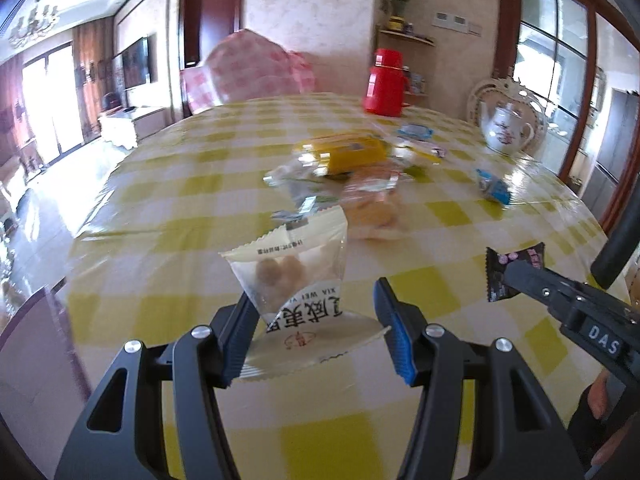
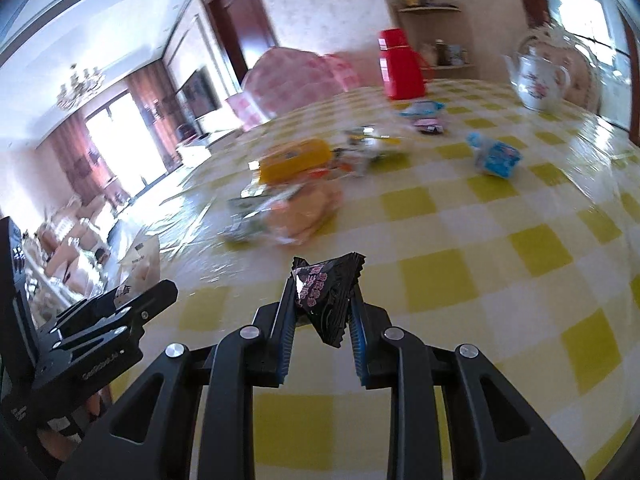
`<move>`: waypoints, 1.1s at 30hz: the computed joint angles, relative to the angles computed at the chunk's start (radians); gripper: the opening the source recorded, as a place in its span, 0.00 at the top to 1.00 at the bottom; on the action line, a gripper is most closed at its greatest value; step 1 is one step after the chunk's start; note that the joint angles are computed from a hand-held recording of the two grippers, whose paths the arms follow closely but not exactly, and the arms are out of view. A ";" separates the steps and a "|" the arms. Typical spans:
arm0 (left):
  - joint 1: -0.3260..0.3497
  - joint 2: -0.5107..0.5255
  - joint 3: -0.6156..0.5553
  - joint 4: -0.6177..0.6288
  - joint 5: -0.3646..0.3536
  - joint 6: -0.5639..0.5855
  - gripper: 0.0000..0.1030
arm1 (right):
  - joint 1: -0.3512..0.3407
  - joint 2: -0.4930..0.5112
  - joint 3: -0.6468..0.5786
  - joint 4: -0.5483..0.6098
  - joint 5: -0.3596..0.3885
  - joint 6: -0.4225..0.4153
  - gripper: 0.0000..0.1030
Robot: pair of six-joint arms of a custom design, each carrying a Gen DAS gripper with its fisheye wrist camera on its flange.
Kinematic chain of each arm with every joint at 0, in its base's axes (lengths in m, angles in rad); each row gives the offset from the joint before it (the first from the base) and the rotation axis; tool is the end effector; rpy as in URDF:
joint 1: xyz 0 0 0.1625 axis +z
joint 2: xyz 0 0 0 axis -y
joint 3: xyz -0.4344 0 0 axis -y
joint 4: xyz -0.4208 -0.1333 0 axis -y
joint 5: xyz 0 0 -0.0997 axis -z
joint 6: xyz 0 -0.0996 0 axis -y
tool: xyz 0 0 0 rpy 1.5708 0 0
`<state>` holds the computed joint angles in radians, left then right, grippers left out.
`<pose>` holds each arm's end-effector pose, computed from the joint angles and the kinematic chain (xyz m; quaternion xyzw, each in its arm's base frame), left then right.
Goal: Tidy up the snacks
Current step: 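Carry the white bag and dark candy packet over the purple-rimmed bin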
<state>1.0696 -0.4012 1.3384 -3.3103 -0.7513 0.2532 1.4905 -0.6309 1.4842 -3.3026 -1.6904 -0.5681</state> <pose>-0.1879 -0.7719 0.0174 0.1664 0.8423 -0.4008 0.3196 0.0595 -0.7745 0.1153 0.1935 -0.8828 0.3852 0.1865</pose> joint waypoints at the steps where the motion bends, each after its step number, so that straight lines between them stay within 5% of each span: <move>1: 0.004 -0.021 0.031 -0.018 0.011 -0.006 0.44 | 0.009 0.003 0.006 -0.001 0.001 -0.011 0.76; 20: 0.063 -0.300 0.358 -0.211 0.198 -0.058 0.44 | 0.192 0.124 0.062 0.065 -0.009 -0.245 0.76; 30: 0.119 -0.398 0.407 -0.145 0.301 -0.146 0.43 | 0.268 0.202 0.067 0.160 -0.011 -0.374 0.75; 32: 0.126 -0.412 0.412 -0.131 0.330 -0.170 0.40 | 0.273 0.214 0.060 0.196 0.005 -0.384 0.73; 33: 0.128 -0.414 0.412 -0.133 0.348 -0.177 0.27 | 0.272 0.213 0.060 0.224 0.025 -0.386 0.73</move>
